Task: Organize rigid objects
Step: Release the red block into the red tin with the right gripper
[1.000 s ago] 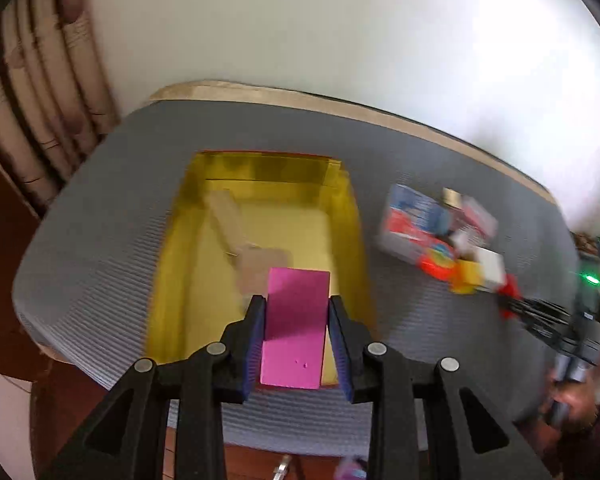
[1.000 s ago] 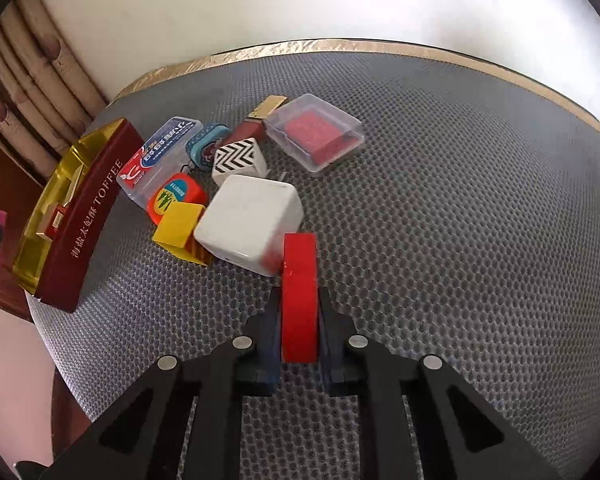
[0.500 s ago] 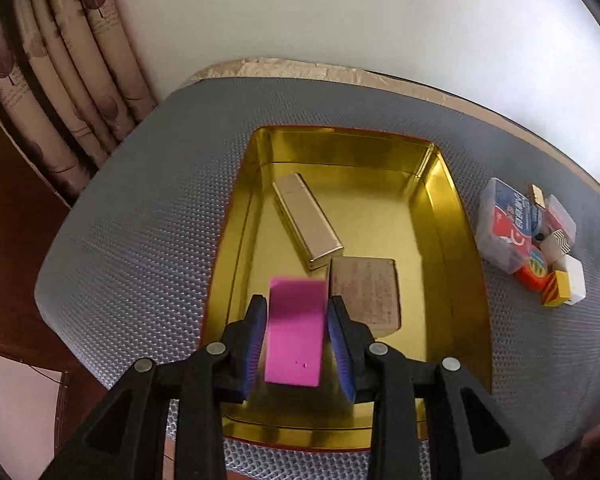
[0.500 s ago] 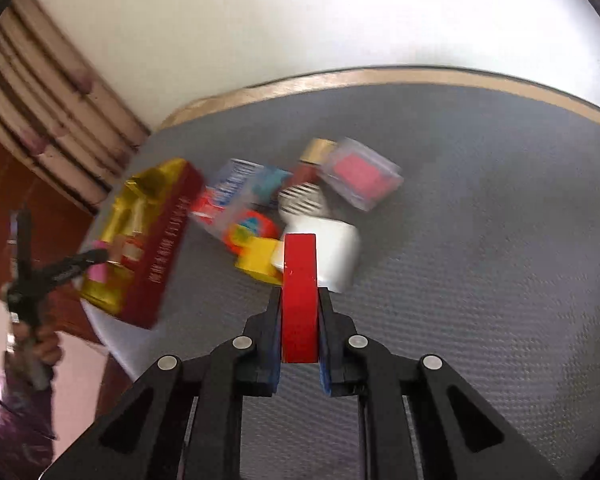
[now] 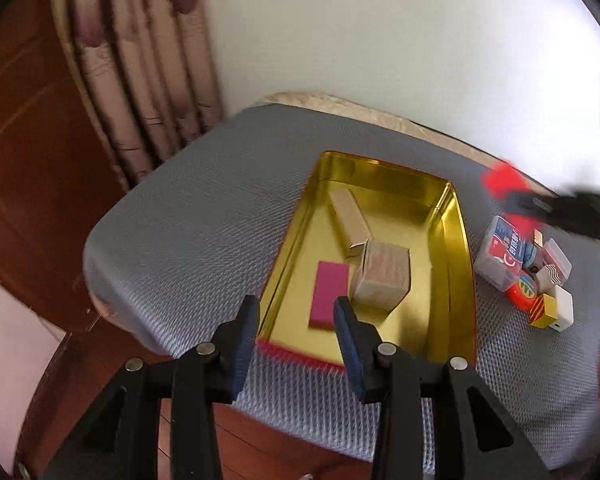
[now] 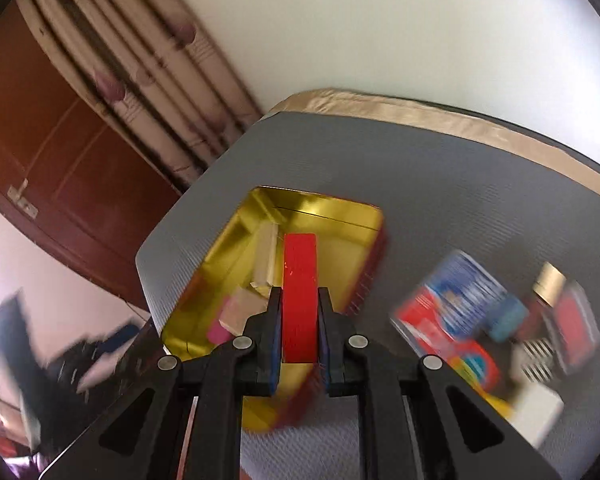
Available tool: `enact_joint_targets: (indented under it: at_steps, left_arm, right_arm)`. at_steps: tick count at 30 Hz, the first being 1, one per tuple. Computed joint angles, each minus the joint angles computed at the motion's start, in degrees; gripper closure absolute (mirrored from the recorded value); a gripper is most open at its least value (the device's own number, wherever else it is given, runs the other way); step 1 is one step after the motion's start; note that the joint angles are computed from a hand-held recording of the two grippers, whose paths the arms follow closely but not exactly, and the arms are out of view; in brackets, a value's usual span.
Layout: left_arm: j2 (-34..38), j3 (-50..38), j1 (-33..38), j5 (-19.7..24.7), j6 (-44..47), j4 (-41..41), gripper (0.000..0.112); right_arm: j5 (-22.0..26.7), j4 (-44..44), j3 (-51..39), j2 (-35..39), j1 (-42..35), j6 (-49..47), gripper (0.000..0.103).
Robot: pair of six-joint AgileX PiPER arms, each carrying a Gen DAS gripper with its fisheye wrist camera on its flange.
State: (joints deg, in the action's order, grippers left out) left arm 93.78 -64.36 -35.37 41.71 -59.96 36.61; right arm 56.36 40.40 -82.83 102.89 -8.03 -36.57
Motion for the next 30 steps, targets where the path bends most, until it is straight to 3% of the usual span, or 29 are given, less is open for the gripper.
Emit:
enact_joint_targets:
  at_steps: [6,16,20,21,22,26,28,30]
  left_arm:
    - [-1.21,3.52,-1.41,4.39,-13.62,10.64,0.073]
    - [-0.21,4.98,6.73,-2.15,-3.94,-1.48,0.073]
    - [0.76,4.43,5.61,-1.11,-4.37,-0.46,0.073]
    - [0.99,4.24,5.11,-0.77,-4.32,-0.24,0.073]
    - [1.08,4.05,4.8,-0.42,-4.07,-0.15,0.073]
    - [0.94,3.54,1.91,0.34,-3.4,1.08,0.073]
    - [0.59,3.43,-0.04,0.25,-3.23,2.3,0.073]
    - [-0.02,3.41,-1.9,-0.62,-1.77,2.61,0.073]
  right_arm:
    - [-1.64,-7.47,-10.84,10.74,7.75,8.01,0.089]
    - [-0.34,-13.88,-22.88,22.09,12.31,16.65,0.089]
    - [-3.13,-12.0,-20.56,21.29,12.31,16.38,0.079]
    - [-4.0,-11.09,-19.67,20.77,12.05,16.15,0.061]
    - [-5.19,-7.88,-17.38,19.38,11.1,13.65,0.054]
    - [-11.51,10.55,1.85,5.74,4.27,-6.2,0.051]
    - [-13.09,16.02,13.11,-2.93,-1.56,-16.99,0.034]
    - [-16.73,20.11,24.38,-10.98,-8.7,-27.64,0.024]
